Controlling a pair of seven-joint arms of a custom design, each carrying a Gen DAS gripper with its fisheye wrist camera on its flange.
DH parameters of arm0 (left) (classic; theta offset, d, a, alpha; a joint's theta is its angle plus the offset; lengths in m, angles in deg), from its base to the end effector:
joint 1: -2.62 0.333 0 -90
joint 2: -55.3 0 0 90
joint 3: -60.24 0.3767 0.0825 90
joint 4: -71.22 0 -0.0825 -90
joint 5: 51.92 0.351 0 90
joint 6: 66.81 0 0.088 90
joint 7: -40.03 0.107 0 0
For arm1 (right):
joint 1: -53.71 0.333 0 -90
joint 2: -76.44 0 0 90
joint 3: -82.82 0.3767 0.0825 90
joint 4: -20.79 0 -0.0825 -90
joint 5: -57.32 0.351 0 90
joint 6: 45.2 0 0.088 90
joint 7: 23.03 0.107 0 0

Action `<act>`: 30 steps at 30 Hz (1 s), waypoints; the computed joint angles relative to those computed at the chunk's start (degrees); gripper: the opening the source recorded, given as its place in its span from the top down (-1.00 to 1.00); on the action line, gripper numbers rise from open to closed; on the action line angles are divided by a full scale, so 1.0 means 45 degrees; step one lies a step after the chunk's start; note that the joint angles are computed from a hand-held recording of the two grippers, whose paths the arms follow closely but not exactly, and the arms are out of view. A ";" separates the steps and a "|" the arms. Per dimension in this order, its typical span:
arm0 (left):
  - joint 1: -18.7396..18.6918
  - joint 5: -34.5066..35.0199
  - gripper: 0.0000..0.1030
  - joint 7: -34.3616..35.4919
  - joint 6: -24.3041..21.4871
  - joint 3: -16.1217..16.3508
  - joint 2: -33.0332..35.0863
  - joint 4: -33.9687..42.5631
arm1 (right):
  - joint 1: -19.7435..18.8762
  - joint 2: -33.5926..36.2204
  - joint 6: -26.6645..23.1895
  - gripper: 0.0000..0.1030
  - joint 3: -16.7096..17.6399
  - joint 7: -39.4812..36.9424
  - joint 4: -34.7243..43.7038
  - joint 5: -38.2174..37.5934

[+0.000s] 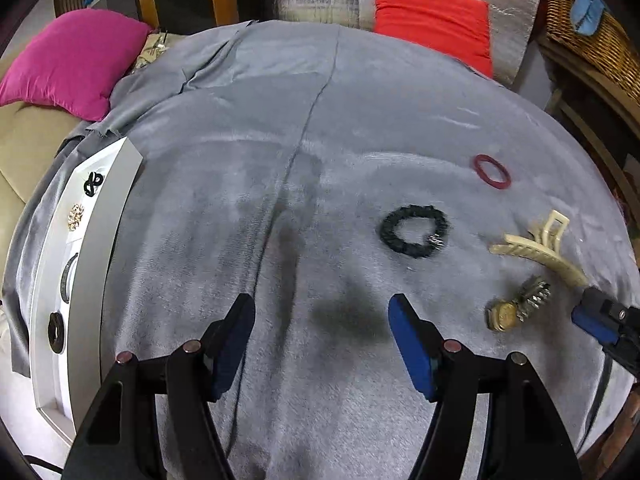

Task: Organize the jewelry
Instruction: 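Move both open tools back over the table toward the watch and claw clip, then close the right tool on the silver band of the gold watch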

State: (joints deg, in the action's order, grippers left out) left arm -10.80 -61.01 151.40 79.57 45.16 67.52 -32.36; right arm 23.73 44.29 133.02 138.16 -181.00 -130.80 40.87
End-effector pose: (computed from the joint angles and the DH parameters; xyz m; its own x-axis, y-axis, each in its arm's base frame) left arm 0.5719 -0.2895 0.5618 -0.6757 -0.7371 0.0021 -0.6235 0.5701 -0.5350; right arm 0.3386 0.2436 0.4992 -0.5605 -0.4567 -0.6909 -0.2588 0.8890 -0.3777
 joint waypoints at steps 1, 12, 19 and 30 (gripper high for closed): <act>-0.0021 0.0076 -0.35 -0.0033 -0.0004 0.0026 0.0068 0.0088 | -0.0073 0.0089 0.0151 0.06 0.0030 0.0074 -0.0055 0.0034; -0.0334 0.0863 -0.35 -0.0329 -0.0857 0.0049 0.1208 0.1579 | -0.1037 0.0676 0.0785 0.06 0.0700 -0.0178 -0.0026 0.0454; -0.0337 0.0522 -0.35 0.0348 -0.0523 -0.0239 0.0813 0.1040 | -0.1332 0.0782 0.1283 0.06 0.1045 -0.0135 -0.0192 0.0849; -0.0483 0.0613 -0.35 -0.0109 -0.0696 -0.0114 0.0735 0.0968 | -0.2957 0.0803 0.1257 0.05 0.2377 -0.0248 0.0290 0.1202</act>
State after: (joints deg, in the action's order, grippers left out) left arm -12.97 -58.25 150.91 76.44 44.65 70.83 -28.00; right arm 10.43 47.90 138.68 148.86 -182.12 -129.49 46.28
